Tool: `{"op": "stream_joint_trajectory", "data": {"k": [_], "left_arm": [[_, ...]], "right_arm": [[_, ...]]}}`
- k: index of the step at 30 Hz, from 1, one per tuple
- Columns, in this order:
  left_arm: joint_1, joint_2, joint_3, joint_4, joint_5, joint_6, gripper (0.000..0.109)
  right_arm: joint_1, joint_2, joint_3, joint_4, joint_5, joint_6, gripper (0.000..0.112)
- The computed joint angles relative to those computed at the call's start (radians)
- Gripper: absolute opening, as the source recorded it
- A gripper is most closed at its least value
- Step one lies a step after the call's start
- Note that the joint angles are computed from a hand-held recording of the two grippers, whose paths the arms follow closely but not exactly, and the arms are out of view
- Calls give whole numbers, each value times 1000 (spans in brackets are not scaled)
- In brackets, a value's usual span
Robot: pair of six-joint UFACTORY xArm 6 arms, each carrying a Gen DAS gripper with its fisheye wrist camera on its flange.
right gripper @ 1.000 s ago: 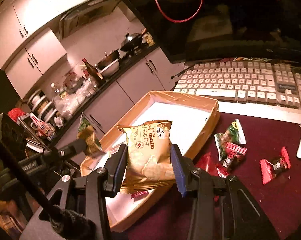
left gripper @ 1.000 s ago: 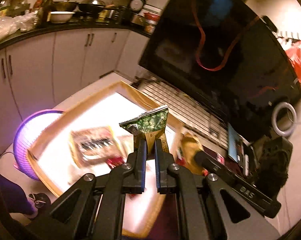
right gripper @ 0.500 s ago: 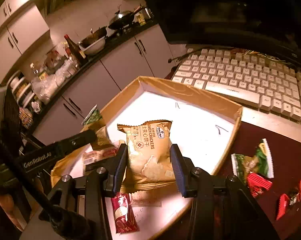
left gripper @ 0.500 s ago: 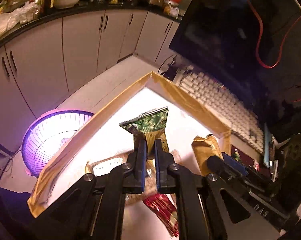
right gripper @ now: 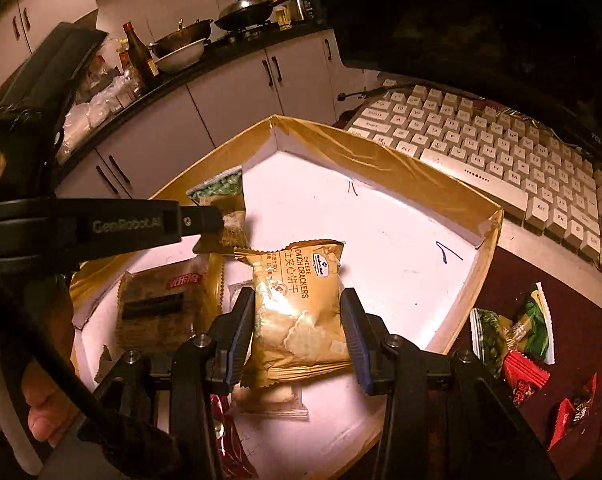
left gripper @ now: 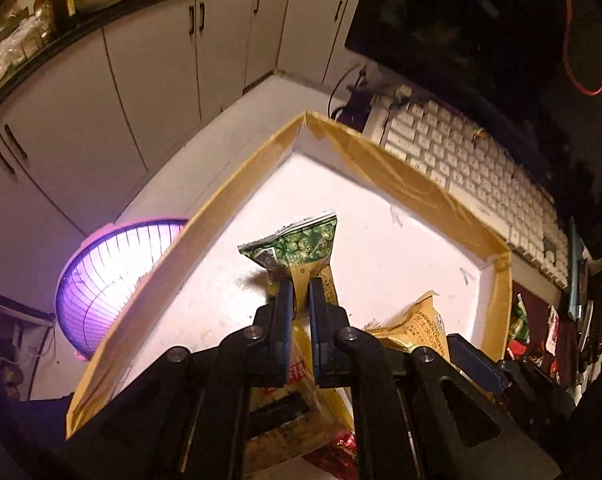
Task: Organize snacks
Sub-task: 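Carry both packets into the tray and open both grippers, then grasp the red candy with the right gripper while the left gripper grasps the red bag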
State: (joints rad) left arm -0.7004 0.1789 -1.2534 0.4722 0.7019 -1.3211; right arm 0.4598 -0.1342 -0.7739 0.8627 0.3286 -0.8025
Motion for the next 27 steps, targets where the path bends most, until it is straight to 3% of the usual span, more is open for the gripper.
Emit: {"op": "stream_joint_trajectory", "data": {"k": [6, 8, 10, 13, 16, 19, 22, 27], "left_arm": [[3, -24, 34, 34, -23, -53, 13], [-15, -55, 54, 86, -10, -106, 28], [-43, -94, 75, 169, 19, -191, 58], [-141, -147, 80, 350, 166, -363, 72], [-235, -183, 97, 423, 239, -466, 72], [-343, -198, 120, 526, 278, -605, 78], [-400, -168, 115, 570, 225, -670, 78], [-406, -35, -17, 501, 128, -529, 78]], "right_arm": [[-31, 2, -17, 86, 65, -60, 47], [-69, -36, -13, 167, 141, -118, 51], [-106, -92, 12, 219, 185, -147, 54], [-196, -199, 72, 328, 280, -228, 56], [-379, -325, 163, 413, 500, -340, 57], [-539, -415, 244, 418, 622, -417, 57], [-664, -431, 286, 375, 668, -425, 57], [-757, -406, 303, 335, 669, -424, 57]]}}
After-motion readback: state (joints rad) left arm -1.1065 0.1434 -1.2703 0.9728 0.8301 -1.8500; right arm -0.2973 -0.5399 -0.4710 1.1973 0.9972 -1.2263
